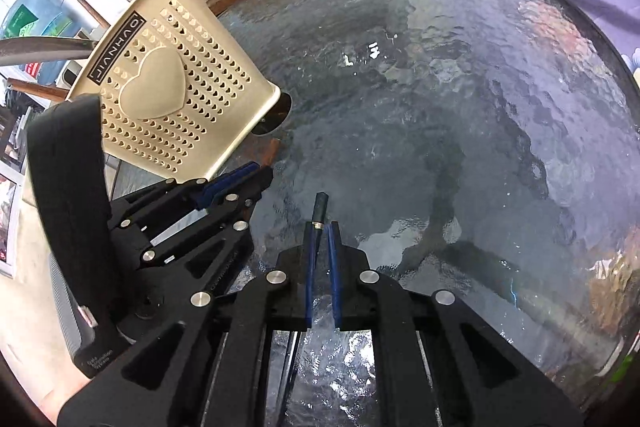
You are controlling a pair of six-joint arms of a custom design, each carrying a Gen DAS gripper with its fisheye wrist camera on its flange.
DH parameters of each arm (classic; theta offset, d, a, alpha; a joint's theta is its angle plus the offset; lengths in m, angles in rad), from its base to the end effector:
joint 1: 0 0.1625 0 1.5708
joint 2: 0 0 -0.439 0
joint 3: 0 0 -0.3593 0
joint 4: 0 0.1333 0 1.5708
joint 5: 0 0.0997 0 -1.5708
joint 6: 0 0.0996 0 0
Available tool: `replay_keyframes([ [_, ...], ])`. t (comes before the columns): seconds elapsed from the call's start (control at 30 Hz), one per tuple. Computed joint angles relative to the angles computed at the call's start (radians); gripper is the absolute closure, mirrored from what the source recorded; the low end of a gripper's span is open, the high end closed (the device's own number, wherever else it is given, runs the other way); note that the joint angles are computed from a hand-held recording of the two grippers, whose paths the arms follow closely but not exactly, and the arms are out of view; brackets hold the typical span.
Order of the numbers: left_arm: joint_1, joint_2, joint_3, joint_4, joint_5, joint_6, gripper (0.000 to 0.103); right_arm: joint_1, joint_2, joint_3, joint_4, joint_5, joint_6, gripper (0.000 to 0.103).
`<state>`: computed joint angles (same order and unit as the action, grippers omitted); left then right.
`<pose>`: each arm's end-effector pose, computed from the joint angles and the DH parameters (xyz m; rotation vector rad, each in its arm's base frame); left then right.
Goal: Organize utensils
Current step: 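Close the left tool on the wooden chopstick, then carry both chopsticks to the caddy and lower them in with both tools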
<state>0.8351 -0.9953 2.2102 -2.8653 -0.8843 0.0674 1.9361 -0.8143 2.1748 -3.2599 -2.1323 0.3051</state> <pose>-0.1695 -0.4800 0.1251 0.9409 2.3067 -0.3857 0.2528 -0.4364 0.0828 -0.0467 -2.6432 0.6639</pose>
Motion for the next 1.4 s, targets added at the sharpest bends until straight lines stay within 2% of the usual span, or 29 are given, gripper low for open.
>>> replay_keyframes([
  [0.1, 0.003, -0.013, 0.014, -0.007, -0.007, 0.005, 0.096, 0.011, 0.010, -0.027, 0.055, -0.050, 0.021, 0.094],
  [0.17, 0.009, -0.040, 0.036, -0.010, -0.017, 0.000, 0.096, 0.006, 0.013, -0.026, 0.047, -0.041, 0.037, 0.077],
  [0.23, 0.012, -0.068, 0.064, -0.019, -0.020, -0.002, 0.096, 0.008, 0.023, -0.031, 0.038, -0.038, 0.037, 0.070],
  [0.43, 0.020, -0.130, 0.115, -0.026, -0.044, -0.004, 0.096, 0.044, 0.085, -0.103, 0.144, -0.102, 0.042, 0.071],
  [0.5, 0.022, -0.140, 0.123, -0.027, -0.042, -0.002, 0.096, 0.052, 0.103, -0.124, 0.163, -0.129, 0.048, 0.076],
  [0.57, 0.022, -0.148, 0.128, -0.025, -0.042, -0.005, 0.096, 0.058, 0.116, -0.142, 0.187, -0.147, 0.051, 0.093],
  [0.67, 0.028, -0.170, 0.130, -0.007, -0.062, -0.020, 0.096, 0.040, 0.111, -0.121, 0.135, -0.099, 0.067, 0.095],
  [0.7, 0.030, -0.189, 0.139, -0.010, -0.070, -0.017, 0.096, 0.028, 0.106, -0.103, 0.089, -0.055, 0.062, 0.095],
  [0.8, 0.021, -0.248, 0.156, -0.010, -0.101, -0.012, 0.096, 0.033, 0.103, -0.086, 0.026, -0.033, 0.034, 0.095],
  [1.03, -0.032, -0.447, 0.171, 0.024, -0.166, -0.012, 0.096, 0.094, 0.059, -0.037, -0.120, 0.009, -0.048, 0.095],
  [1.4, -0.142, -0.668, 0.166, 0.059, -0.171, -0.012, 0.096, 0.223, 0.008, -0.040, -0.264, 0.025, -0.209, 0.095],
])
